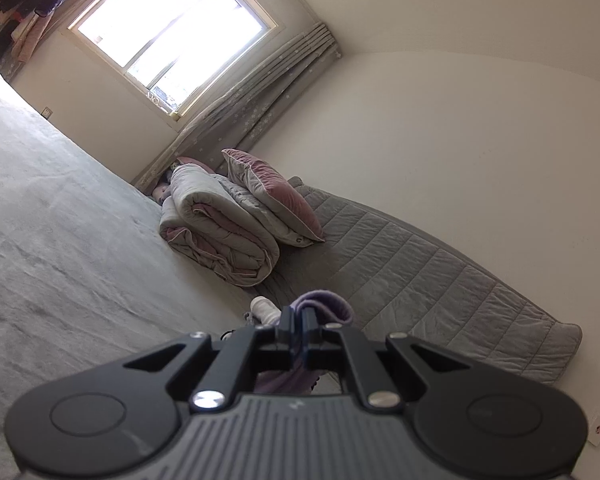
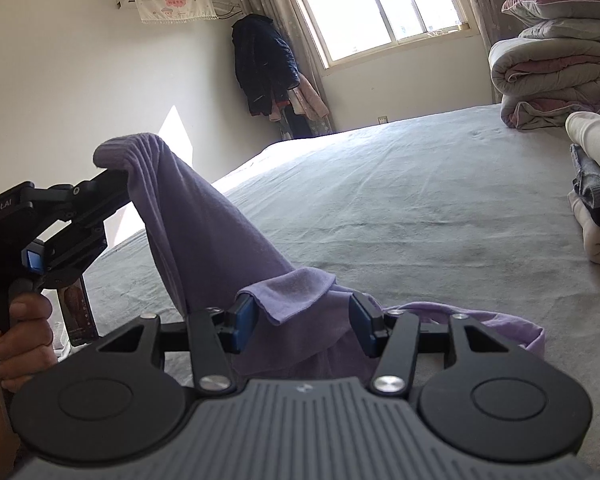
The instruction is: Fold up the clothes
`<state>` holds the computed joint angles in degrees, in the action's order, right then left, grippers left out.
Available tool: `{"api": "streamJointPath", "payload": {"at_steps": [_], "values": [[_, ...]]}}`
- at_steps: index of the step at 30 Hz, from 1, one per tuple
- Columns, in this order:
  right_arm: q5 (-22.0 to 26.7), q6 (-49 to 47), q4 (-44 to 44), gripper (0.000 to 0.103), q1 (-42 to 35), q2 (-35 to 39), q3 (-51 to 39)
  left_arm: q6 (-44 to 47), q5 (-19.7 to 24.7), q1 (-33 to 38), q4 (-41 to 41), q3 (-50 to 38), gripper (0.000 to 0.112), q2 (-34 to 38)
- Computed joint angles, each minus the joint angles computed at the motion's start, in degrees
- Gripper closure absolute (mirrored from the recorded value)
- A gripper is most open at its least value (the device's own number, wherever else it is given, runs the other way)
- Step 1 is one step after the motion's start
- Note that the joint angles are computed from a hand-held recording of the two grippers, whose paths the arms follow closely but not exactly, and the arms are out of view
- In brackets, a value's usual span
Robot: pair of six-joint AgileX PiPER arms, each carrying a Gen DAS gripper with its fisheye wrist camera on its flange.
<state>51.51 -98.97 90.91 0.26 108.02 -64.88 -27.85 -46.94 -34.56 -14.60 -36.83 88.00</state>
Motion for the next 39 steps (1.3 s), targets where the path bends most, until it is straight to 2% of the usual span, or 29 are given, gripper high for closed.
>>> {"api": "streamJointPath", "payload": {"at_steps": [3,5,10,12,17,23,27,29,32,35,37,39], "values": [[-0.51,1.65,-0.73,0.048,0.35,1.44,-1.19,3.11,1.91,0.11,-5.23,0.59,0.109,-1.4],[-0.88,2.16,-0.95,0.048,0.61,1.87,-1.56,10.55,2.75,-1.37,-15.51,0.5,0.109,-2.37],[-2.34,2.04,-1.16,0.048,0.97,1.99,-1.15,34.31,0.45,-4.39,-44.16,-2.01,0.109,-2.8],[-3.24,2.13,-1.57,0.048,1.09,2.09,-0.99,37.35,-0.47,-4.08,-50.93,-2.63,0.109,-2.72],[-5.86,2.5,-2.81,0.048,2.51,2.02,-0.38,39.66,-0.69,-2.24,-59.36,-2.76,0.109,-2.72],[-10.56,6.02,-7.71,0.048,6.7,2.03,-1.64,49.04,-0.41,0.24,-73.16,-5.8,0.11,-1.07],[-14.46,11.04,-11.14,0.048,10.36,4.37,-5.28,50.52,-5.16,0.51,-74.85,-5.66,0.111,-1.52],[-16.69,14.26,-13.19,0.048,12.21,6.63,-8.01,52.84,-4.09,1.4,-75.67,-5.71,0.111,-2.33],[-20.82,18.64,-16.14,0.048,14.69,9.79,-11.63,55.25,2.46,4.19,-78.57,-5.76,0.107,-2.92],[-23.2,23.4,-18.82,0.051,16.46,12.6,-14.89,52.6,11.87,8.7,-78.32,-4.92,0.092,-2.88],[-23.32,25.24,-19.39,0.063,17.05,13.67,-16.04,48.36,17.78,11.21,-75.14,-4.27,0.077,-2.58],[-22.8,26.37,-19.63,0.089,17.5,13.76,-16.13,45.69,23.84,13.51,-71.81,-4.3,0.069,-2.0]]}}
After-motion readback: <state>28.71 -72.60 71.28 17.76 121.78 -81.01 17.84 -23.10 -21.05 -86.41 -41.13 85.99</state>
